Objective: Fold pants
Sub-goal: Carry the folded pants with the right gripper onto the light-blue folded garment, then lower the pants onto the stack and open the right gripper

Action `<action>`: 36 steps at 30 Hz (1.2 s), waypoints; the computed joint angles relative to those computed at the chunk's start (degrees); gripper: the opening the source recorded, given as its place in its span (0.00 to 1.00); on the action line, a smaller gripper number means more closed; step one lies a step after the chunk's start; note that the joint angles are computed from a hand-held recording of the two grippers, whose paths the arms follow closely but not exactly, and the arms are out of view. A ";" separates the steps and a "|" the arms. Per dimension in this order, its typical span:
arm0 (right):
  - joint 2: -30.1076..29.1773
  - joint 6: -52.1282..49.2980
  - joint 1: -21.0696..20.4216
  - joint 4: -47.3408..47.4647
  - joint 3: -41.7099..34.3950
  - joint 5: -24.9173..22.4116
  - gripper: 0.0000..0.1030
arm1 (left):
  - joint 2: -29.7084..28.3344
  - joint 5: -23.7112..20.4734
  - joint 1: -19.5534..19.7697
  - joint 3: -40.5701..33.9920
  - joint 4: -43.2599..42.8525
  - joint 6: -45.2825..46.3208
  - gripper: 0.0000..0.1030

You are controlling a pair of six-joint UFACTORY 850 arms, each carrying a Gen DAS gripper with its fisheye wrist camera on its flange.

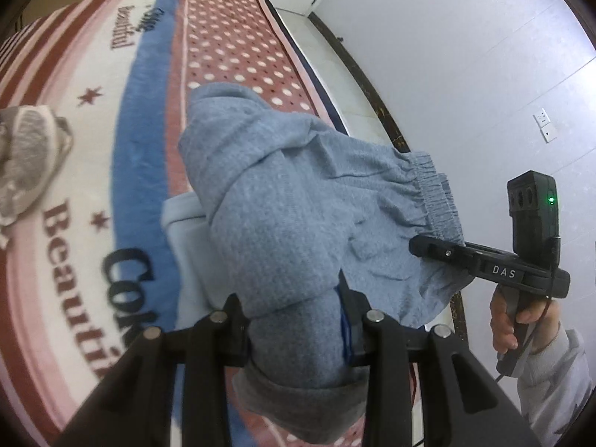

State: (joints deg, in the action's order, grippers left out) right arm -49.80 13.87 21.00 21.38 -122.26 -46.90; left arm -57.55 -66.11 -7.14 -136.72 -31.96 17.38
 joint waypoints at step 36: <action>1.03 21.49 4.33 -29.68 3.83 3.75 0.60 | 7.75 12.16 -0.98 14.88 15.83 -4.33 0.64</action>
State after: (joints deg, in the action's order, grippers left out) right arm -48.77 35.36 25.33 -8.29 -118.43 -43.15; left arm -49.80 -53.94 -8.13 -121.84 -16.13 13.05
